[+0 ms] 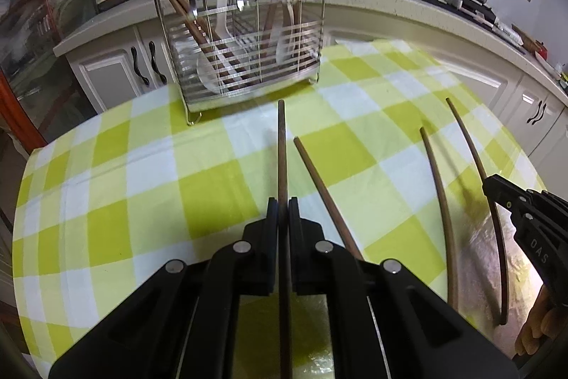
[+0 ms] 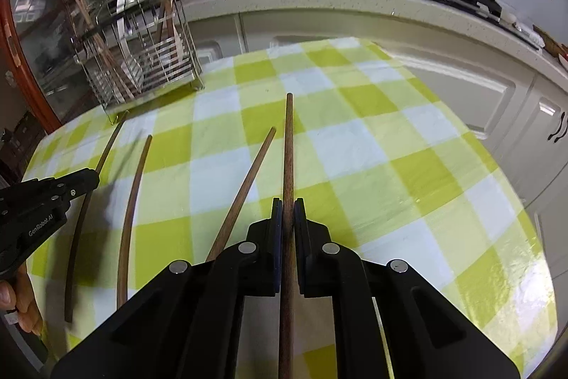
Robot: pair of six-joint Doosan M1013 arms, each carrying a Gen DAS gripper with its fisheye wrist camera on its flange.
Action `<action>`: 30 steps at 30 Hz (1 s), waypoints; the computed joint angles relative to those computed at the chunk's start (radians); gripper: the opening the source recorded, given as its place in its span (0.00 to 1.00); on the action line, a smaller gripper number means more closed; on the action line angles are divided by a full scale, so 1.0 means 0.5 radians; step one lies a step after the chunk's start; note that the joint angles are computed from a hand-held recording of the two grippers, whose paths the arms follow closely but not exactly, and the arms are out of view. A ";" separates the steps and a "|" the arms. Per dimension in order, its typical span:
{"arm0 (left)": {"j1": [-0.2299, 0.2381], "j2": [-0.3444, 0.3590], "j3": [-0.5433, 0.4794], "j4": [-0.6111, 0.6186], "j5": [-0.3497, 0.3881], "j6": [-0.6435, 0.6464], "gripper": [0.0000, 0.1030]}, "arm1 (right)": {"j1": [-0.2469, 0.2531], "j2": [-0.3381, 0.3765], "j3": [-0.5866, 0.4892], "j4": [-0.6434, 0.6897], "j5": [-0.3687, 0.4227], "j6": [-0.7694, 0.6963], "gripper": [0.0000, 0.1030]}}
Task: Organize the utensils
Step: 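Lift both held chopsticks upright and carry them toward the wire rack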
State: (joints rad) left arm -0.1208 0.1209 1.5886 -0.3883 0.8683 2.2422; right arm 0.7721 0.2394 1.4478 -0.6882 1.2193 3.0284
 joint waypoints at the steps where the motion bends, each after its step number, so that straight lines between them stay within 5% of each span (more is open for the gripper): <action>1: 0.005 -0.006 -0.003 -0.021 -0.001 0.009 0.06 | 0.005 -0.006 0.000 -0.014 0.003 0.004 0.08; 20: 0.084 -0.199 -0.015 -0.382 -0.133 0.195 0.06 | 0.117 -0.059 -0.087 -0.363 0.196 0.053 0.08; 30: 0.093 -0.218 -0.034 -0.479 -0.082 0.239 0.06 | 0.150 -0.068 -0.119 -0.475 0.284 0.063 0.08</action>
